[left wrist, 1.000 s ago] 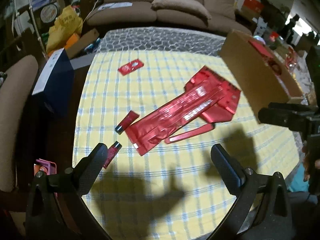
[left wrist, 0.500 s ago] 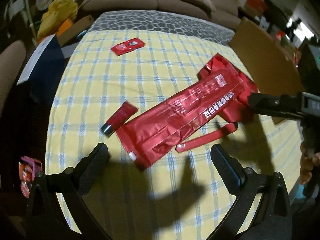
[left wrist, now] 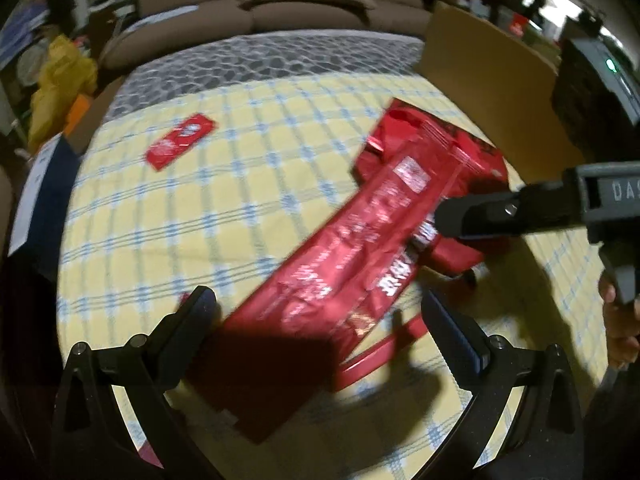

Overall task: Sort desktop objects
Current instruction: 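Move the right gripper to the red printed paper packet, then grasp the red paper packet with the right gripper and lift it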

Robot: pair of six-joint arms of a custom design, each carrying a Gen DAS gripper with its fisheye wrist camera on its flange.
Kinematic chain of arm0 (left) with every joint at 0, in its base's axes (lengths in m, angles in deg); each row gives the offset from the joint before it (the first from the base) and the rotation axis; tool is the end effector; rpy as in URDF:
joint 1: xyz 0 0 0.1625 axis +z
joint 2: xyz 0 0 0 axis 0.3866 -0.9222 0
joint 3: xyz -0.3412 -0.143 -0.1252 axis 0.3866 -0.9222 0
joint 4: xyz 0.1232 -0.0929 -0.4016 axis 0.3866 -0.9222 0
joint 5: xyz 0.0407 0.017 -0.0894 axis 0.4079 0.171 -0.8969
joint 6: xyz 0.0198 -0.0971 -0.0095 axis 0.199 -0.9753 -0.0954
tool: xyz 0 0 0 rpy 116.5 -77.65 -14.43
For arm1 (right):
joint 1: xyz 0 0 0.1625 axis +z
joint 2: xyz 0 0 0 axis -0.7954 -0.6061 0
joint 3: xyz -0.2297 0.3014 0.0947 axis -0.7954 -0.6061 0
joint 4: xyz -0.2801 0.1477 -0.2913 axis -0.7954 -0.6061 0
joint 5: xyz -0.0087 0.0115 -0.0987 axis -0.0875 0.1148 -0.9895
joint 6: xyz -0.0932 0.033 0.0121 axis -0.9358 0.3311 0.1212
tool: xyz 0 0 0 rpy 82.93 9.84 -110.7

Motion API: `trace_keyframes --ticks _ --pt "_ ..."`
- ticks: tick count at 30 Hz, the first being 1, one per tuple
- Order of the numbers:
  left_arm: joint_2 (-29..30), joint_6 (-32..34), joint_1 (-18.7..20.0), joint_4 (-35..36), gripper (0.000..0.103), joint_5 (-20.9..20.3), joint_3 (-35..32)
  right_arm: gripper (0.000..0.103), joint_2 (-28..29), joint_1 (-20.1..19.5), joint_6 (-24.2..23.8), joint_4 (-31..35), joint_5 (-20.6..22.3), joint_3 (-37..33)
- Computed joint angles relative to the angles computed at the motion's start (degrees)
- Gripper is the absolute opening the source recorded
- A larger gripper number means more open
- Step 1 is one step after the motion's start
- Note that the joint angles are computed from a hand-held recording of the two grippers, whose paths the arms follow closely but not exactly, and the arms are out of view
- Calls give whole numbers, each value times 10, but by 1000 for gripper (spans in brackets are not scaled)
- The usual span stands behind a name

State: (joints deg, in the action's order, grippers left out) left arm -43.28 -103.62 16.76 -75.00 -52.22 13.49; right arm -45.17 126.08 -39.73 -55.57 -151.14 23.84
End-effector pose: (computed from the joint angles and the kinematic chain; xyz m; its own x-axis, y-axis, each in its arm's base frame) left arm -0.3081 -0.5260 -0.1444 -0.7669 -0.1042 -0.6332 0.2591 0.8524 -0.4541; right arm -0.0691 -0.6729 0.2238 -0.8776 -0.4793 -0.0094 -0.4773 0.8719 0.1093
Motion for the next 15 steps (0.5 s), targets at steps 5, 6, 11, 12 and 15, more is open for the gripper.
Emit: trace_keyframes --ticks 5,6,11,12,15 --pt "22 18 6 51 103 -2 -35 60 4 0 -1 -4 4 -2" --pt "25 20 7 62 103 0 -42 60 4 0 -1 -6 6 0" --pt "29 43 14 35 101 -14 -42 36 9 -4 -4 11 26 -10" --pt "28 48 16 25 99 -20 -39 34 10 -4 -7 18 32 -12" --pt "28 64 20 -8 89 -42 -36 33 3 -1 -24 27 50 -8"
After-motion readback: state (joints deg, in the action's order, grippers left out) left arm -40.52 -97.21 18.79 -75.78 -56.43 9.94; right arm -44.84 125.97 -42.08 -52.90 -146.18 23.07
